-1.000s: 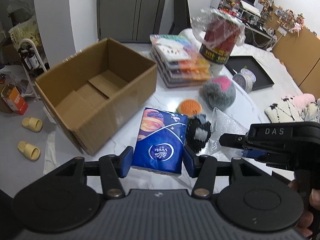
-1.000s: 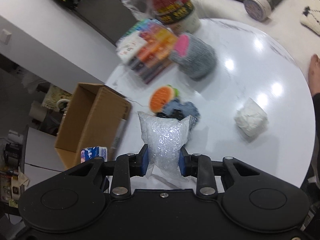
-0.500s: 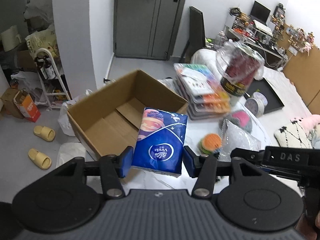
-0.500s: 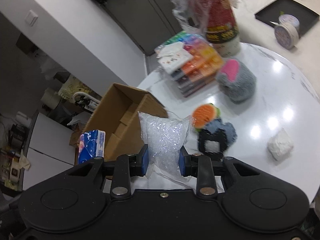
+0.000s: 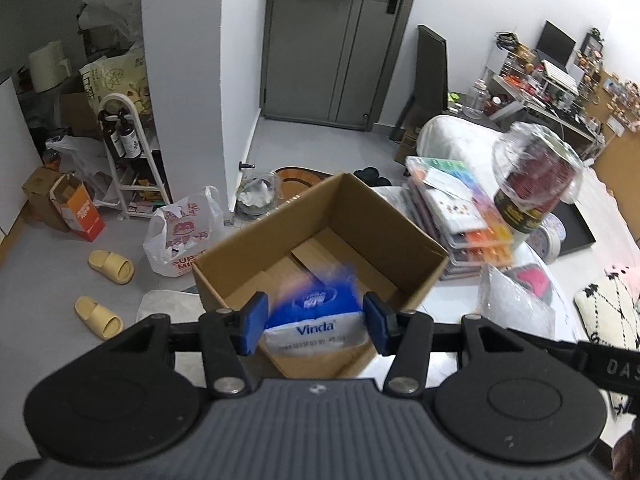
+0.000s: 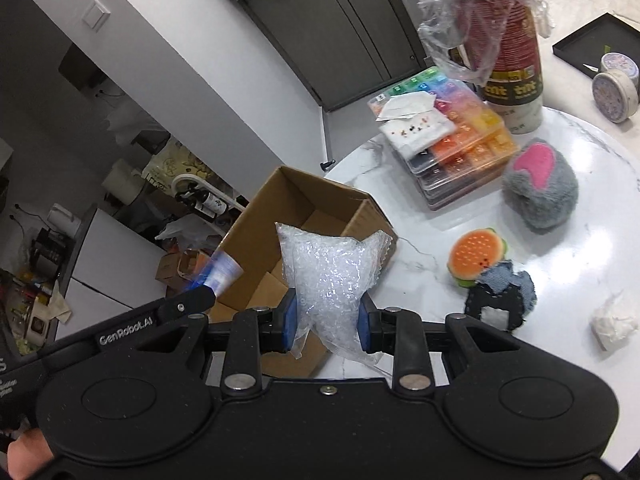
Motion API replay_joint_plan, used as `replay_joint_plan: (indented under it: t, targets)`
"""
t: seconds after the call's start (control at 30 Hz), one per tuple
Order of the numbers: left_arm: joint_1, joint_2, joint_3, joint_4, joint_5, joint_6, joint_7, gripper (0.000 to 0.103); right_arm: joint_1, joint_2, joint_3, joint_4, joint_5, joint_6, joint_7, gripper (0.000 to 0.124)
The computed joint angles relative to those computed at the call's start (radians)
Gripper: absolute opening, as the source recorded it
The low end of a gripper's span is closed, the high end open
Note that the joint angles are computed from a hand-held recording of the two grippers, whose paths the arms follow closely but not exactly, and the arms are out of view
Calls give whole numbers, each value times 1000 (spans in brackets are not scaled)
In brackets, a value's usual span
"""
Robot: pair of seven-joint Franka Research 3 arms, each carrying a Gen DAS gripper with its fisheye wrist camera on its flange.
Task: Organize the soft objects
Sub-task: 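Carry both items to the cardboard box and release them inside with both tools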
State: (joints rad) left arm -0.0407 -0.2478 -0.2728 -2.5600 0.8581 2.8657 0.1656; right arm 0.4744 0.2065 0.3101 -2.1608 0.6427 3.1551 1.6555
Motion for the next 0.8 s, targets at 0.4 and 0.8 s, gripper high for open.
replay_joint_plan:
  t: [0.4, 0.8]
  targets:
    - [7, 92, 66, 25, -92, 41, 77, 28, 1, 83, 1, 99, -33, -35, 14, 29]
    - [23, -15, 56, -59, -183, 23, 108, 44, 57, 178, -40, 245, -110, -110, 56, 29]
